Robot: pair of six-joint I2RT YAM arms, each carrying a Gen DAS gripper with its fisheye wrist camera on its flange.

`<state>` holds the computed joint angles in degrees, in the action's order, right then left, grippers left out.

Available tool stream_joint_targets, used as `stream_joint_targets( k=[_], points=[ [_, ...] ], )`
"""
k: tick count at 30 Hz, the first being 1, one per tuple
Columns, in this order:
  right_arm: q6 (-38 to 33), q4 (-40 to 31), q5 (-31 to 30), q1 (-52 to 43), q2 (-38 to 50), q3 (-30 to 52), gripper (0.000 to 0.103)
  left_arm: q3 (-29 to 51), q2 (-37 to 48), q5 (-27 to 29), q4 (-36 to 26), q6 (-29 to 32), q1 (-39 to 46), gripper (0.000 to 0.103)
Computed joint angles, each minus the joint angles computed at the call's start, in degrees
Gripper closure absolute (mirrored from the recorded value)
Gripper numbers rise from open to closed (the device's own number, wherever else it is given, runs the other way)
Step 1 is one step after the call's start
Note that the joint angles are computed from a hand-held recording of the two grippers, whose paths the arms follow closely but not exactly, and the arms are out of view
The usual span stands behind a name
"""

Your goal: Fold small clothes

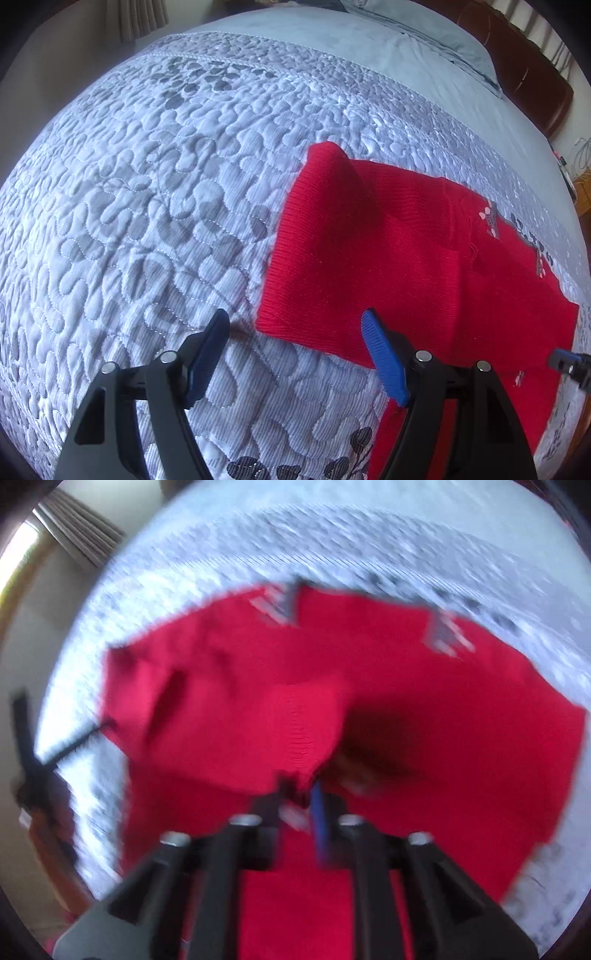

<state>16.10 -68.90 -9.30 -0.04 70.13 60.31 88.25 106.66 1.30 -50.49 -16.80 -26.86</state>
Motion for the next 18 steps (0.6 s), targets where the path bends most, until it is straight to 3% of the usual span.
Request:
stream_joint_targets(
  k=[2, 6, 10, 13, 15, 18],
  points=[
    [-3.4, -0.4, -1.2, -3.9, -2.8, -2.8, 0.05, 0.1, -0.3, -0.7, 0.0, 0.1, -0.8, 0.029],
    [-6.7, 3.9, -14.5, -13.5, -1.4, -7.2, 0.05, 0.4, -0.6, -1.6, -0.1, 0.4, -1.7, 0.028],
    [-2.6, 11.7, -20.8, -13.5, 4.5, -9.6, 0.054, 0.5, -0.4, -2.3, 0.0, 0.5, -1.6, 0.028],
    [2.1, 17.3, -23.6, -11.8, 7.7, -9.6, 0.067, 0.3, 0.0, -1.9, 0.2, 0.3, -0.9, 0.027],
    [3.5, 18.5, -26.4, -11.1, 8.8, -8.6, 0.095, 0.2, 0.1, -1.7, 0.2, 0.1, -0.6, 0.027],
    [2.8, 15.9, -24.5, -10.1, 7.1, -5.2, 0.098, -0.1, -0.1, -1.9, 0.5, 0.0, -0.5, 0.027]
  ],
)
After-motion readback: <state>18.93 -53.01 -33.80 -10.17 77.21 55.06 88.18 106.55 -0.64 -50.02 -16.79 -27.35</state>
